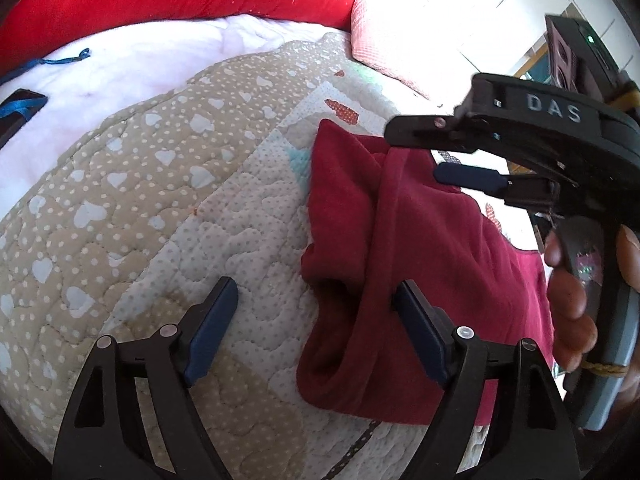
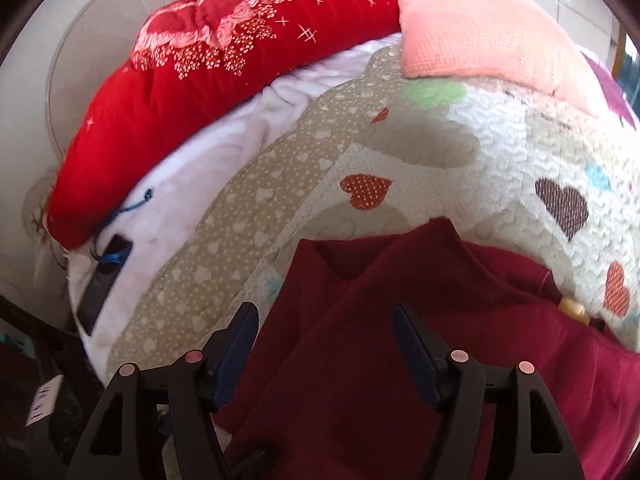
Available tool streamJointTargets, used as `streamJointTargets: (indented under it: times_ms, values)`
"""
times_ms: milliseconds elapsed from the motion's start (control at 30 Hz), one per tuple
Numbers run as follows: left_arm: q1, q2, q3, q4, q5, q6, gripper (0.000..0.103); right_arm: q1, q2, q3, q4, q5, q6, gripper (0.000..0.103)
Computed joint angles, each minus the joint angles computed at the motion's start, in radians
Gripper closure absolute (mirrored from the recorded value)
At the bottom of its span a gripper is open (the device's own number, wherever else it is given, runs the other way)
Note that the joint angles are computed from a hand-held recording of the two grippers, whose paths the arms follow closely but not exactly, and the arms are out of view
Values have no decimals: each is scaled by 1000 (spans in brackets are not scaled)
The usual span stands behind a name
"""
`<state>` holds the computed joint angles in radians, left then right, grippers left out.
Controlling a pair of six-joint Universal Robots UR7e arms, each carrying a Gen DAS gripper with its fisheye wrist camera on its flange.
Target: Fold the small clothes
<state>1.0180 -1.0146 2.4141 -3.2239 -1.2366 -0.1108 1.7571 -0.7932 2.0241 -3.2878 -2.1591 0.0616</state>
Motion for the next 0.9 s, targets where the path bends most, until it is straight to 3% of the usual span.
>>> streamJointTargets:
  times_ms: [233,300,367,467,633,900]
  values:
    - [-25,24,4,-35,31,9,26,-33,-46,59,-27,72,45,35]
    - [-29,32,3,-48,31,26,39,-41,-50,66,-25,95,57,35]
    - [-24,28,-1,-39,1,38,62,-43,-52,72,-29,103,61,35]
    - [-36,31,6,-60,-13,49,77,-45,-57,83,-41,112,67,35]
    - [-40,22,49,-181,-100,82,84,-48,-85,125,-119,151,71,32]
    - [-140,86,119,-360,-57,195,86,-67,-128,173,-158,242,86,26]
